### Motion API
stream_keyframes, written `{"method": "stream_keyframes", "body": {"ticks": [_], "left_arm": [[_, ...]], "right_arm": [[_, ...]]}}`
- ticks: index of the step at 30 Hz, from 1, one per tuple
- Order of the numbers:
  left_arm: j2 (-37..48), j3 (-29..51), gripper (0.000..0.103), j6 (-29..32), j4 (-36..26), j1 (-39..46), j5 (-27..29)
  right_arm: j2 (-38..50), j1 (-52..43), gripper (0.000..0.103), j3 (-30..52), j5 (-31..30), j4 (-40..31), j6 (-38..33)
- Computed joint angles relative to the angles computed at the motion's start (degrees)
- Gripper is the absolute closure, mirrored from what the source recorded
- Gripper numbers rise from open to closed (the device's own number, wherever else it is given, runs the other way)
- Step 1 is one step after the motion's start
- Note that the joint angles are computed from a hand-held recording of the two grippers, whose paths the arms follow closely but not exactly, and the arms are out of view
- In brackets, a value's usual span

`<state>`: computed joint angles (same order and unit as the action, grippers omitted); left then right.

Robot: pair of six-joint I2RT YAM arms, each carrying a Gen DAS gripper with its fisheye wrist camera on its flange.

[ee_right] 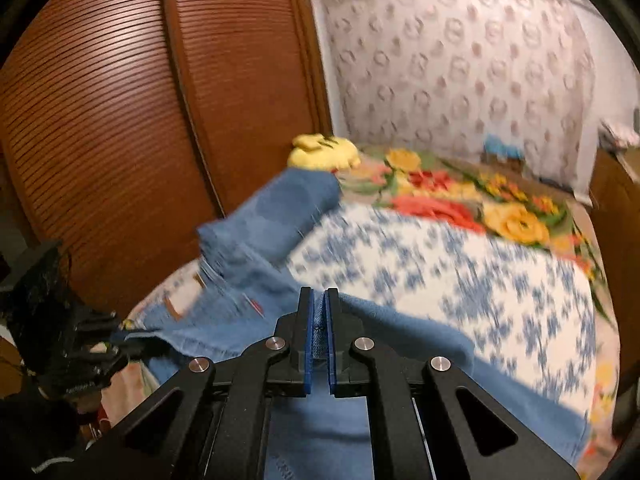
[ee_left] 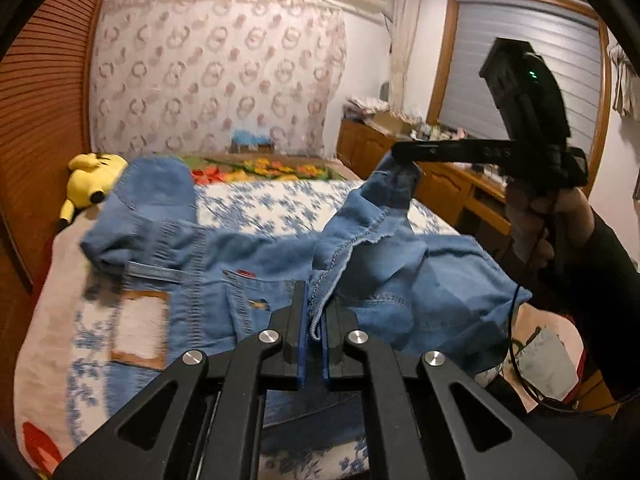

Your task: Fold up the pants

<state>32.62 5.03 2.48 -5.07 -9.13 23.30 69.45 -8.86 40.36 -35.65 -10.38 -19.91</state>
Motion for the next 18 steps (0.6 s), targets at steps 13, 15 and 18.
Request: {"method": "stream_keyframes", "body": {"ticks": [13, 15, 18], "left_arm": [[-3.98, 1.63, 0.097, 15.67, -14.11, 30.72, 20.27], [-0.14, 1.13, 0.097, 18.12, -12.47, 33.9, 21.48], [5.65, 0.79, 0.097, 21.04, -9.83, 36.94, 22.17]], "right_arm": [[5.9, 21.4, 0.1, 4.71, 12.57, 11.06, 8.05], [9.03, 23.68, 0.1, 5.9, 14.57, 12.67, 8.3], [14.48, 26.75, 0.1, 8.1, 17.59, 14.24, 8.63]]}}
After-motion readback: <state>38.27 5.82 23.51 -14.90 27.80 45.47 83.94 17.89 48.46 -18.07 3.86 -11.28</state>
